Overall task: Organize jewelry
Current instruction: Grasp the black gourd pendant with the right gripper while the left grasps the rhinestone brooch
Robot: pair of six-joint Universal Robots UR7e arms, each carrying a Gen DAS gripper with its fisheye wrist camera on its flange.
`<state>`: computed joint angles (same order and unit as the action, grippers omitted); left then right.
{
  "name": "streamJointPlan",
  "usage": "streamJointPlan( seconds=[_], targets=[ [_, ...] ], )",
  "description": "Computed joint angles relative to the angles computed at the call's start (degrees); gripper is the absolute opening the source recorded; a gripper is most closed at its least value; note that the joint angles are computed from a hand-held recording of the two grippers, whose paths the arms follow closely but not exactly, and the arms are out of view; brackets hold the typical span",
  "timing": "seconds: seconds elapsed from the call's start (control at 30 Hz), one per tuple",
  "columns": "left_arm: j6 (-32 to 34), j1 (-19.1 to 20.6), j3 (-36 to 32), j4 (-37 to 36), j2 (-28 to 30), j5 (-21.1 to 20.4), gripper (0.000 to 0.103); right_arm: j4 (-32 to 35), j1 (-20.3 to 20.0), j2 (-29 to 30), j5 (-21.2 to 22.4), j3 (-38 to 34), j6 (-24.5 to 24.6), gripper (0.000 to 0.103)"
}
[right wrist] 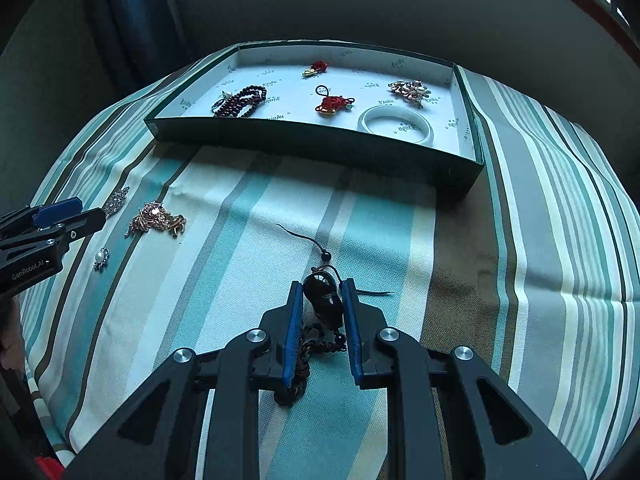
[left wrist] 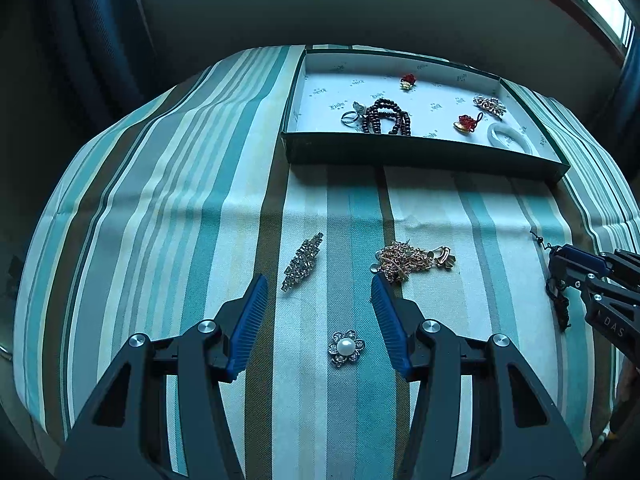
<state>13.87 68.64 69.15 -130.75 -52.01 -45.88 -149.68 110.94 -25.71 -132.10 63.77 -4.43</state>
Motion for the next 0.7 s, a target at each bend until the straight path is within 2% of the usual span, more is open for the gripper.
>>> streamJointPlan(
  seconds=[0.33, 0.43, 0.5, 0.7],
  targets=[
    [-0.2, 1.2, -3.3, 1.3, 2.0, 0.9, 0.053, -0.6, -0.3, -0.9, -0.2, 1.3, 0.9, 0.021],
    [1.2, 1.7, -5.1, 1.7, 3.2, 0.9, 0.051, -0.5, -0.4, -0.9, -0.1, 1.3, 0.9, 0.021],
    [0.9, 2.1, -6.5, 3.3, 4.0, 0.5, 0.045, -0.3, -0.4, -0.9, 0.0, 1.3, 1.1, 0.021],
    [1.8, 2.8, -8.3, 5.2, 4.8, -0.8, 0.043, -0.1, -0.5, -1.0, 0.1, 1.4, 1.5, 0.021]
  ],
)
